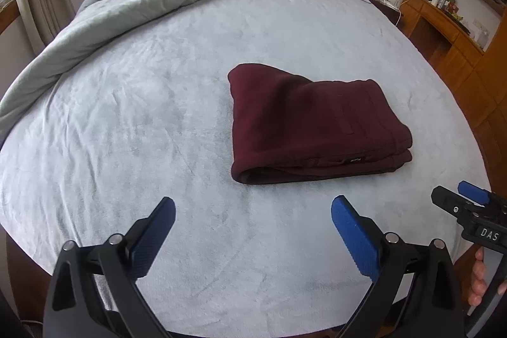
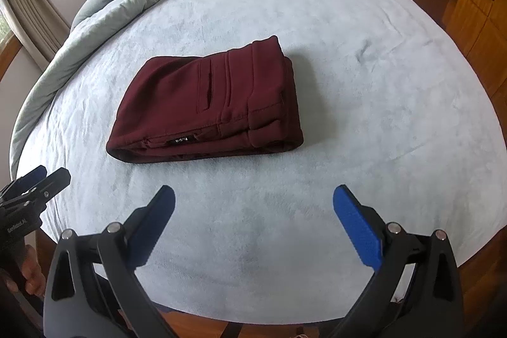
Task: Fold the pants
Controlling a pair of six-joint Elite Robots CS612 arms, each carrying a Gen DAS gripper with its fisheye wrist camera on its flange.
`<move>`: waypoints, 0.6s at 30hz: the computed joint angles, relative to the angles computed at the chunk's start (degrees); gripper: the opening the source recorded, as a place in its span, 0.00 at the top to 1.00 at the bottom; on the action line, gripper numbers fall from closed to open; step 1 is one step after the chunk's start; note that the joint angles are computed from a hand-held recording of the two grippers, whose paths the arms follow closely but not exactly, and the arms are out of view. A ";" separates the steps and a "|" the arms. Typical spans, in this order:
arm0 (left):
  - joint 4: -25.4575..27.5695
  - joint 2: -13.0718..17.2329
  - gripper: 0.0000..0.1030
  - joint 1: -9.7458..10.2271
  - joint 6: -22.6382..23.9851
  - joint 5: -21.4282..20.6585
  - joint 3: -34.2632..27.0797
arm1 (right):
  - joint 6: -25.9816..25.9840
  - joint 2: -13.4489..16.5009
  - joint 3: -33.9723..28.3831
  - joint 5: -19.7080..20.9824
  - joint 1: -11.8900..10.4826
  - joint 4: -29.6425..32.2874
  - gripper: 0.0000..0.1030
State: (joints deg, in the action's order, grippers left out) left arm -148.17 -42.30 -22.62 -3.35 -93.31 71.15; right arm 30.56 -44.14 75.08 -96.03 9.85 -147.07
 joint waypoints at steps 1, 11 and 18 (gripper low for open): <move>0.26 0.05 0.04 0.00 0.03 0.02 -0.07 | -0.03 0.04 -0.06 0.04 0.01 0.13 0.03; 1.28 0.58 0.04 -0.15 1.04 0.75 -0.73 | 0.23 0.15 -0.33 -0.20 -0.04 0.79 0.03; 1.34 0.65 0.04 -0.32 1.51 0.81 -0.81 | 0.29 0.33 -0.33 0.37 -0.09 1.19 0.03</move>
